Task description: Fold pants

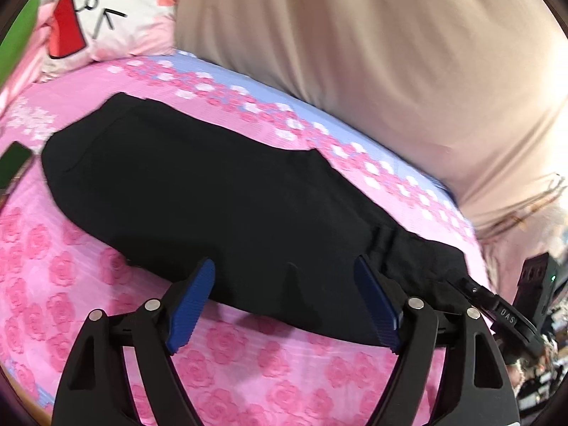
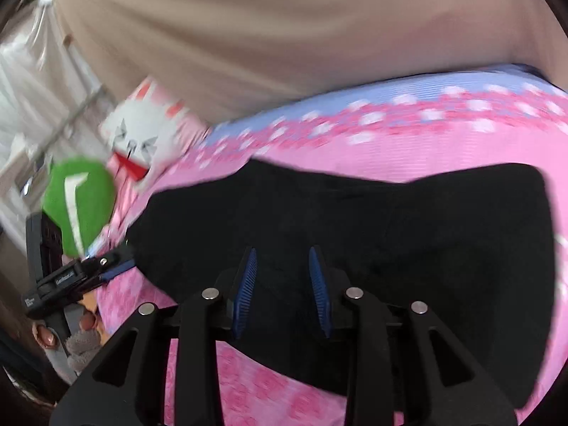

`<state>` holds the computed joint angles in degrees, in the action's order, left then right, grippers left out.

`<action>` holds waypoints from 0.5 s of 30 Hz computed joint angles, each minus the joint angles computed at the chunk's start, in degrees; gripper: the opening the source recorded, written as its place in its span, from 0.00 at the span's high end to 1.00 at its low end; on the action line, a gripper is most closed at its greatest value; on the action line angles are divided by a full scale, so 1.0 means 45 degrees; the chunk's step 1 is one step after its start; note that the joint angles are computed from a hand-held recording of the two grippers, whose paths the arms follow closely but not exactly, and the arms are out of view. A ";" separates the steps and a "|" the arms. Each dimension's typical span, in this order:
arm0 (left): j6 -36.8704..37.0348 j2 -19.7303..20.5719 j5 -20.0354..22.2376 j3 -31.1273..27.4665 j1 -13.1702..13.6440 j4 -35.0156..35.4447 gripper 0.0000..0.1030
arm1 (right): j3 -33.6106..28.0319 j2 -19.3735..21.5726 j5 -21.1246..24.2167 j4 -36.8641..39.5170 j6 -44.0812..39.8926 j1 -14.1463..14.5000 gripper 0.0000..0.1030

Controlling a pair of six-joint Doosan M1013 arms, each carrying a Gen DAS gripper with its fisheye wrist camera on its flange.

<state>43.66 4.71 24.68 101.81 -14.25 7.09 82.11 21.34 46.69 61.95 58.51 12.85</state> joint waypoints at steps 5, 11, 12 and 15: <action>0.4512 0.1008 0.0031 -0.1063 -0.0042 -0.4668 0.23 | 0.1979 -0.1379 -0.1904 -0.1237 0.1880 -0.1099 0.44; 0.5030 0.3314 0.1996 -0.3490 -0.0407 -0.6023 0.19 | 0.3503 -0.2034 -0.2065 -0.0636 0.2056 -0.1750 0.39; 0.4719 0.3519 0.2224 -0.3726 -0.0471 -0.5723 0.19 | 0.3620 -0.2044 -0.2056 -0.0546 0.1966 -0.1738 0.38; 0.4228 0.3839 0.2359 -0.4229 -0.0845 -0.4039 0.67 | 0.3709 -0.1937 -0.1763 -0.0338 0.1649 -0.1854 0.38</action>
<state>62.68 21.98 35.29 82.79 -18.05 -11.09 98.80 12.62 38.75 60.43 65.93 4.50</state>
